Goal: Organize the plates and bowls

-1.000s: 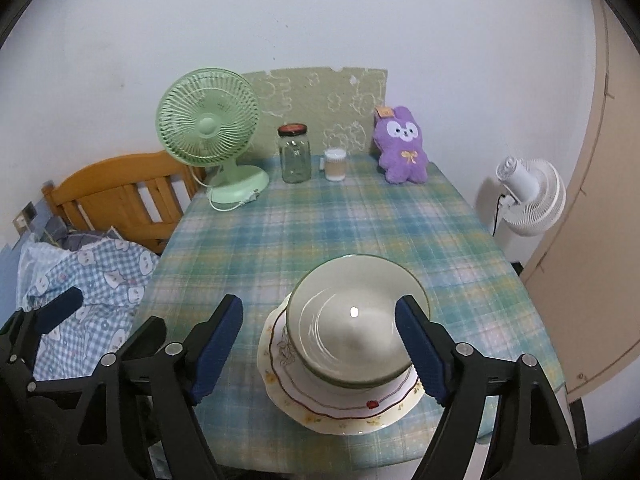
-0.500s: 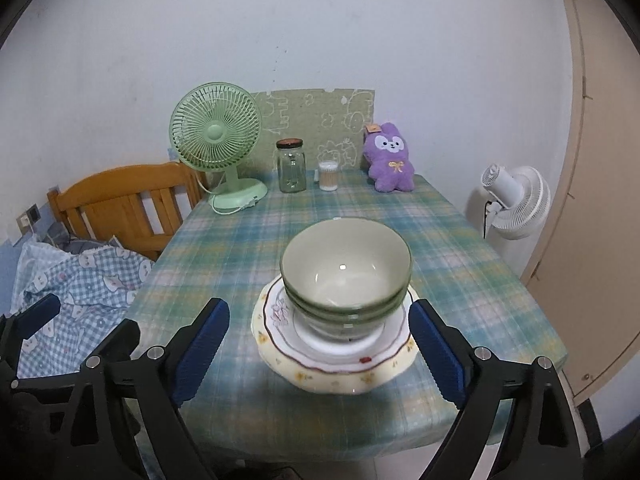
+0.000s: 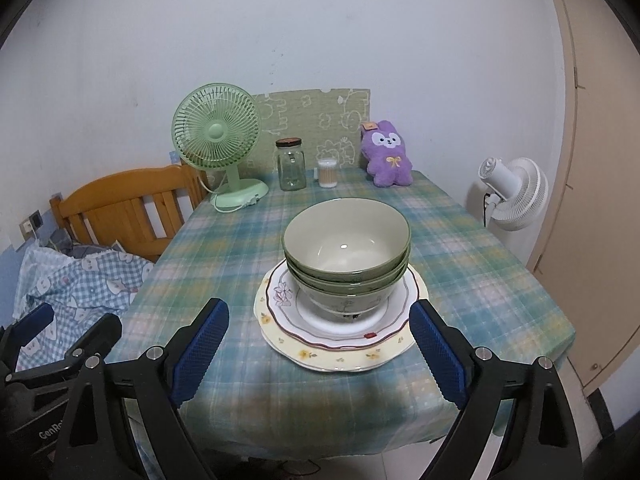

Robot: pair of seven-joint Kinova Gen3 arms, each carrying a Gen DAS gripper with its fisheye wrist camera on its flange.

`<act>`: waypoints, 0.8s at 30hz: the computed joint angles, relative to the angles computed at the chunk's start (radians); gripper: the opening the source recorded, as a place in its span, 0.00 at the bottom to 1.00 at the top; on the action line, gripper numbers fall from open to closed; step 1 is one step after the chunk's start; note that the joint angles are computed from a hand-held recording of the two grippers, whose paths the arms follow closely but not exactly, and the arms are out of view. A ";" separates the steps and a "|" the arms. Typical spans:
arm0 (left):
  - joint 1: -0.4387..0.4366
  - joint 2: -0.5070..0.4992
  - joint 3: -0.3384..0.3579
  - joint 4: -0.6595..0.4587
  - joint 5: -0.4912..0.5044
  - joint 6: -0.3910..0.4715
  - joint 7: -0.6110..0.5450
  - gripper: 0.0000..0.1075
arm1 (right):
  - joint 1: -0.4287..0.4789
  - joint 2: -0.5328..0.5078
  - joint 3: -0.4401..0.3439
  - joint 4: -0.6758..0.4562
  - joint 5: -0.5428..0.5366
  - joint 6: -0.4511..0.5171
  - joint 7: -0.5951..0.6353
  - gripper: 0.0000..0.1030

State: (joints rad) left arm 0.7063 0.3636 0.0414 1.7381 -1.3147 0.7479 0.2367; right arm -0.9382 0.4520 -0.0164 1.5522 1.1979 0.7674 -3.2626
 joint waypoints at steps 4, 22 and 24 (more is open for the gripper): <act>-0.004 -0.007 0.001 0.009 -0.004 -0.011 0.005 0.96 | -0.001 0.001 -0.004 -0.007 -0.009 0.008 0.021 0.91; -0.005 -0.009 0.000 -0.024 0.079 -0.012 -0.086 0.96 | -0.001 0.002 -0.001 -0.043 -0.081 0.039 0.127 0.91; -0.002 -0.007 -0.001 -0.027 0.089 -0.012 -0.092 0.96 | 0.001 0.001 0.000 -0.041 -0.089 0.036 0.132 0.91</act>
State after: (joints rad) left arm 0.7047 0.3568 0.0405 1.7110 -1.2256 0.7357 0.1447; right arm -0.9376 0.4534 -0.0162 1.5110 1.1087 0.8038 -3.1307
